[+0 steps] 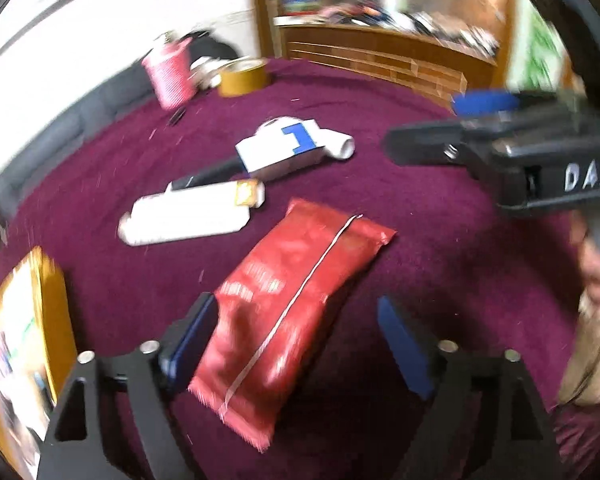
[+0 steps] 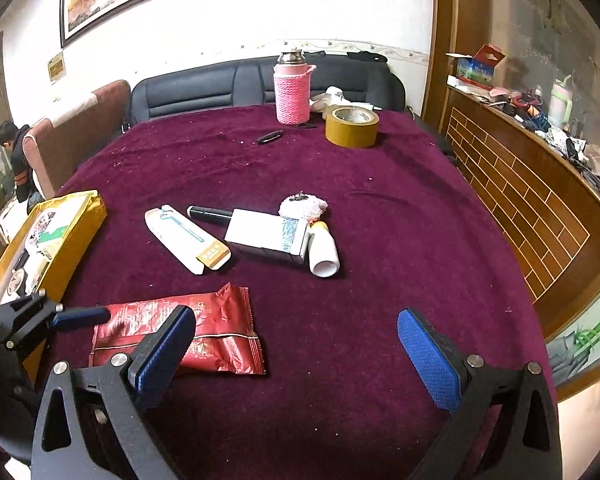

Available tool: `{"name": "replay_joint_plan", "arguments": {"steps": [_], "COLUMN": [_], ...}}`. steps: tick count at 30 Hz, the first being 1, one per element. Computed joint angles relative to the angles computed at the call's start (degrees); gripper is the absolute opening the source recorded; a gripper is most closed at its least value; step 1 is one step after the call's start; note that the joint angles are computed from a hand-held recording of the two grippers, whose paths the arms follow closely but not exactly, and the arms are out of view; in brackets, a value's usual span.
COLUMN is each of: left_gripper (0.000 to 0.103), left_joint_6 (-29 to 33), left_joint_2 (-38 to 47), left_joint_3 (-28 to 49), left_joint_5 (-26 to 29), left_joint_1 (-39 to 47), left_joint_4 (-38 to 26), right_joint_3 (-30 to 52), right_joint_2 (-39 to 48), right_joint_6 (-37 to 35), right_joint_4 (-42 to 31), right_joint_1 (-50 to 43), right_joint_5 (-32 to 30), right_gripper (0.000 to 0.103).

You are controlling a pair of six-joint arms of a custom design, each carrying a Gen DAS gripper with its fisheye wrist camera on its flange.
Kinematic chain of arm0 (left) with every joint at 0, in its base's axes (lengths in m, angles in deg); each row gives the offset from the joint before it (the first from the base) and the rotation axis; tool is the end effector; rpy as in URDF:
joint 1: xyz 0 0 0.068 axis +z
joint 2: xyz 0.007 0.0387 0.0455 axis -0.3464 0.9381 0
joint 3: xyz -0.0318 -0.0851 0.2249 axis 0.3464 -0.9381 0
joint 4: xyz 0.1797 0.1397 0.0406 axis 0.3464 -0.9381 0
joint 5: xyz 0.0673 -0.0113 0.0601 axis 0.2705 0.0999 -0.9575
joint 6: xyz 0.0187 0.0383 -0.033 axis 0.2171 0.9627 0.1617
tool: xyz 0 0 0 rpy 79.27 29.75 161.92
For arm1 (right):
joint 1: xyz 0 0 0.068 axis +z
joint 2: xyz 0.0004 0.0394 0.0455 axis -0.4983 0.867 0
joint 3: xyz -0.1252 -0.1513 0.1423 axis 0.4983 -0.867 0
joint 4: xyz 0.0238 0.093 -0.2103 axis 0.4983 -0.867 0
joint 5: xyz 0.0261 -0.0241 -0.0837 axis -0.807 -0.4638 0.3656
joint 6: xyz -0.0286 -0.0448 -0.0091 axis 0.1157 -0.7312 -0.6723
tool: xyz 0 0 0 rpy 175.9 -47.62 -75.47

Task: Organize objects
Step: 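Grasp the red foil pouch with the left tool, then grasp the red pouch with the right tool while the left tool releases it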

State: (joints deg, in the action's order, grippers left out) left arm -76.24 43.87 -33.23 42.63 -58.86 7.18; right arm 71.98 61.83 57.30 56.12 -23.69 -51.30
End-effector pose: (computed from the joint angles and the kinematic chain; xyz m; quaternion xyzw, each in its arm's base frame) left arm 0.2288 -0.1722 0.0273 0.2579 0.9072 -0.0075 0.3323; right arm 0.2367 0.0305 0.0701 -0.1296 0.9136 0.0587 0.3808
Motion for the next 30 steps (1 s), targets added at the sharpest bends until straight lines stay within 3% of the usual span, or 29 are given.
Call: {"name": "replay_joint_plan", "arguments": {"steps": [2, 4, 8, 9, 10, 11, 13, 15, 16, 17, 20, 24, 26, 27, 28, 30], "left_gripper": [0.088, 0.091, 0.095, 0.083, 0.063, 0.058, 0.034, 0.022, 0.006, 0.000, 0.000, 0.004, 0.029, 0.054, 0.069, 0.070], "left_joint_6": [3.3, 4.9, 2.2, 1.5, 1.4, 1.4, 0.1, -1.8, -2.8, -3.4, -5.3, -7.0, -7.9, -8.5, -8.6, -8.4], "left_joint_2": [4.4, 9.0, 12.7, 12.8, 12.5, 11.7, 8.2, 5.2, 3.7, 2.0, 0.3, -3.3, -6.1, -7.7, -8.7, -10.2], "left_joint_3": [7.4, 13.0, 15.9, 15.2, 14.3, 13.5, 9.5, 6.3, 4.2, 2.9, -1.2, -7.2, -11.4, -13.8, -15.4, -17.9], "left_joint_5": [-3.3, -1.1, 0.1, 0.2, -1.0, -1.4, 2.5, 4.4, 6.4, 8.0, 10.1, 17.8, 18.9, 19.2, 18.9, 17.3], "left_joint_1": [-1.9, -1.3, -0.1, 0.1, -0.1, 0.0, 1.7, 2.9, 3.9, 4.5, 6.9, 12.3, 13.9, 15.1, 15.6, 16.0], "left_joint_4": [-6.1, -8.9, -7.2, -5.7, -4.6, -4.5, -2.2, -0.9, 0.4, 0.2, 3.7, 7.7, 10.4, 12.4, 13.9, 16.0], "right_joint_3": [0.6, 1.5, 6.3, 7.0, 7.7, 8.1, 8.7, 9.2, 10.0, 11.0, 14.5, 17.5, 19.2, 19.8, 20.5, 22.6], "right_joint_2": [-0.2, -0.1, 1.4, 1.4, 1.3, 1.0, 0.8, 1.4, 2.4, 3.5, 6.6, 9.3, 11.1, 12.0, 13.1, 16.0], "right_joint_6": [0.3, 1.0, 0.2, 0.1, -0.2, -1.1, -2.5, -3.7, -4.0, -4.3, -4.0, -3.1, -4.1, -4.4, -4.5, -4.0], "right_joint_4": [-1.3, -2.7, -8.9, -9.7, -10.3, -10.6, -10.7, -10.3, -10.2, -10.7, -13.3, -16.0, -18.6, -19.7, -20.8, -23.2], "right_joint_1": [-1.5, -2.7, -10.7, -11.4, -11.8, -11.5, -10.1, -8.0, -6.7, -5.0, -2.0, 0.8, 1.8, 2.0, 1.9, 0.9], "right_joint_5": [-1.2, 0.4, -7.8, -8.5, -8.5, -7.7, -6.4, -5.6, -5.2, -4.9, -6.0, -6.5, -7.5, -8.1, -9.3, -12.7], "right_gripper": [0.103, 0.102, 0.102, 0.102, 0.102, 0.102, 0.102, 0.102, 0.102, 0.102, 0.102, 0.102, 0.102, 0.102, 0.102, 0.102]}}
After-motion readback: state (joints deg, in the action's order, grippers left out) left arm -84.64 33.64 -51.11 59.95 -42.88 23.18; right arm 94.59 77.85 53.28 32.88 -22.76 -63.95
